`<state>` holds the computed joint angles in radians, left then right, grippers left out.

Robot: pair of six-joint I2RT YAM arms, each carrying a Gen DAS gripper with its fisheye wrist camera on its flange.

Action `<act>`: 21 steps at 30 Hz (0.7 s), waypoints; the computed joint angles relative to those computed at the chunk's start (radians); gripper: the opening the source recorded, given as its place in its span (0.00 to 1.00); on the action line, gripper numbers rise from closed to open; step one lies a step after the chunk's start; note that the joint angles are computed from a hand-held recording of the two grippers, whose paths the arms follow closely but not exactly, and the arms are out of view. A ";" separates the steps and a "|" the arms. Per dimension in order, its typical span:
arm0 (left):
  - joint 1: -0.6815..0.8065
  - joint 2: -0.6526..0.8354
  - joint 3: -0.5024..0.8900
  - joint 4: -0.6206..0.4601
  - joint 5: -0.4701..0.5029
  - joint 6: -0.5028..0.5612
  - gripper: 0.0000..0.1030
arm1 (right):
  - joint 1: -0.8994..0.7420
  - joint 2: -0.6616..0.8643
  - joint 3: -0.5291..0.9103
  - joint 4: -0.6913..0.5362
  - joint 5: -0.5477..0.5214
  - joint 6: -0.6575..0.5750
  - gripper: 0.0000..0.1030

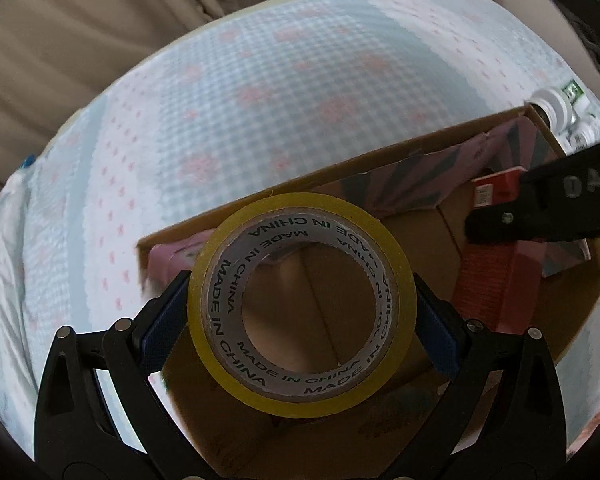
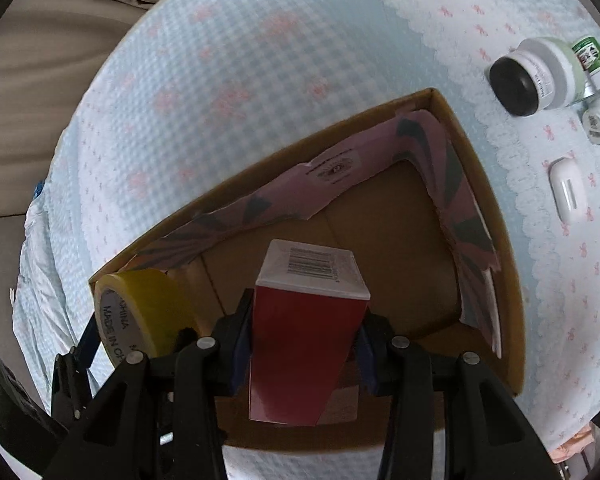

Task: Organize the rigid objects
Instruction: 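Lower tape and red box into the cardboard box and open both tools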

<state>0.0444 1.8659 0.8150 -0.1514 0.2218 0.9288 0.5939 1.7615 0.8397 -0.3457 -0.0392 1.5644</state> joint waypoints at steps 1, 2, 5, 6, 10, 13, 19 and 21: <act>-0.007 -0.001 -0.003 0.001 -0.003 0.012 0.96 | -0.007 0.008 -0.001 0.009 -0.009 -0.006 0.39; -0.016 0.007 0.003 -0.007 -0.009 0.025 0.97 | -0.020 0.019 -0.004 0.028 -0.027 -0.021 0.40; -0.024 0.018 0.011 -0.028 -0.011 0.056 1.00 | -0.045 0.057 0.017 0.006 -0.039 -0.040 0.44; -0.022 0.011 0.006 -0.028 -0.008 0.066 1.00 | -0.046 0.054 0.014 0.000 -0.022 -0.028 0.54; 0.002 0.001 0.014 -0.061 -0.005 0.083 1.00 | -0.054 0.042 -0.009 0.005 -0.028 -0.041 1.00; 0.031 -0.001 0.022 -0.087 0.001 0.084 1.00 | -0.034 0.031 -0.019 -0.009 -0.008 -0.050 1.00; 0.079 -0.048 0.025 -0.133 0.016 0.090 1.00 | 0.034 -0.026 -0.061 -0.005 0.020 0.004 1.00; 0.095 -0.079 0.024 -0.158 0.027 0.089 1.00 | 0.050 -0.043 -0.050 -0.029 0.036 0.015 1.00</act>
<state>0.1392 1.7868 0.8389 -0.3099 0.2486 1.0178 0.6437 1.7188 0.7901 -0.3744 -0.0031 1.5797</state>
